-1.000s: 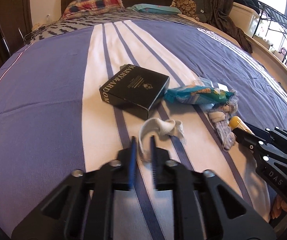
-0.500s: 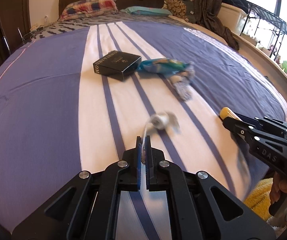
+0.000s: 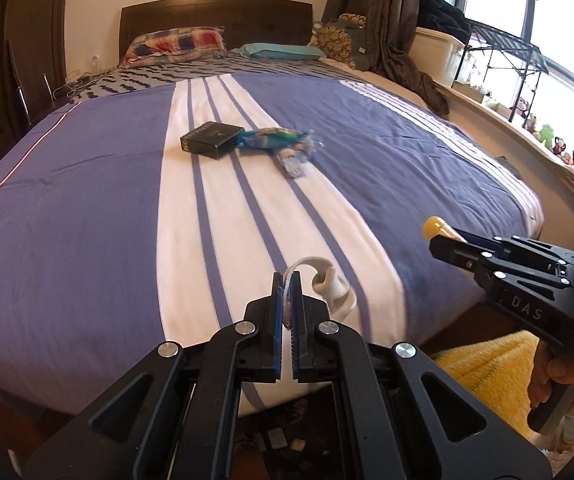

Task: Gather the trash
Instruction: 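Lower both tools holding hook and tube below the bed edge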

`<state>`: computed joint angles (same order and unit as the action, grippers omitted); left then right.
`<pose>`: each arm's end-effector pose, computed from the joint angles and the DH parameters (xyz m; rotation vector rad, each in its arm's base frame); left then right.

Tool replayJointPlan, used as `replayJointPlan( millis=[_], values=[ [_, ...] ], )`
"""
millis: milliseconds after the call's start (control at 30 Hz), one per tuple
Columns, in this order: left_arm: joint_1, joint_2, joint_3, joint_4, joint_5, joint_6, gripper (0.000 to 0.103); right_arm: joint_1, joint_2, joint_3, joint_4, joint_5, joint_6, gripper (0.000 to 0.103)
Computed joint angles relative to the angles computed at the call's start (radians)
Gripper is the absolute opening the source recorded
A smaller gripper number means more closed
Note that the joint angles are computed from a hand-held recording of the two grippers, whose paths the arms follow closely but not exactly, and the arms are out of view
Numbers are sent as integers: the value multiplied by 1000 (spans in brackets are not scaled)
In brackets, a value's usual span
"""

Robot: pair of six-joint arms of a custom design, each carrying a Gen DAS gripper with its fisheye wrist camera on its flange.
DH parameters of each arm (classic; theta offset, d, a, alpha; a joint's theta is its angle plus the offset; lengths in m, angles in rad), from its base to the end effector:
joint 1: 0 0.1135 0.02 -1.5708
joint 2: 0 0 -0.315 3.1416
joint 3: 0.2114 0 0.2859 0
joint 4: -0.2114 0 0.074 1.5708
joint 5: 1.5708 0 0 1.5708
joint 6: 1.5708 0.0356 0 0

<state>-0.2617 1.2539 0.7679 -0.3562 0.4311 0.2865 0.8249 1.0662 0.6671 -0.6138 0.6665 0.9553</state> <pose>0.2549 -0.0837 0.2559 0.8298 2.2221 -0.5063 0.1536 0.1339 0.2494 0.3757 2.2699 0.0108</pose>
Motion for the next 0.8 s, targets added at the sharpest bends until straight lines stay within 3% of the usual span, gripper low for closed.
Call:
replayJointPlan(
  millis=[133, 400, 633, 800],
  values=[
    [20, -83, -75, -33, 23, 21, 2, 123, 6, -16, -51, 40, 124, 21],
    [75, -126, -197, -62, 43, 81, 2, 261, 83, -56, -31, 23, 279, 21],
    [88, -64, -291, -8, 18, 116, 2, 288, 181, -105, 69, -54, 324, 21],
    [84, 57, -345, 69, -7, 136, 2, 267, 236, -154, 164, -129, 324, 21]
  ],
)
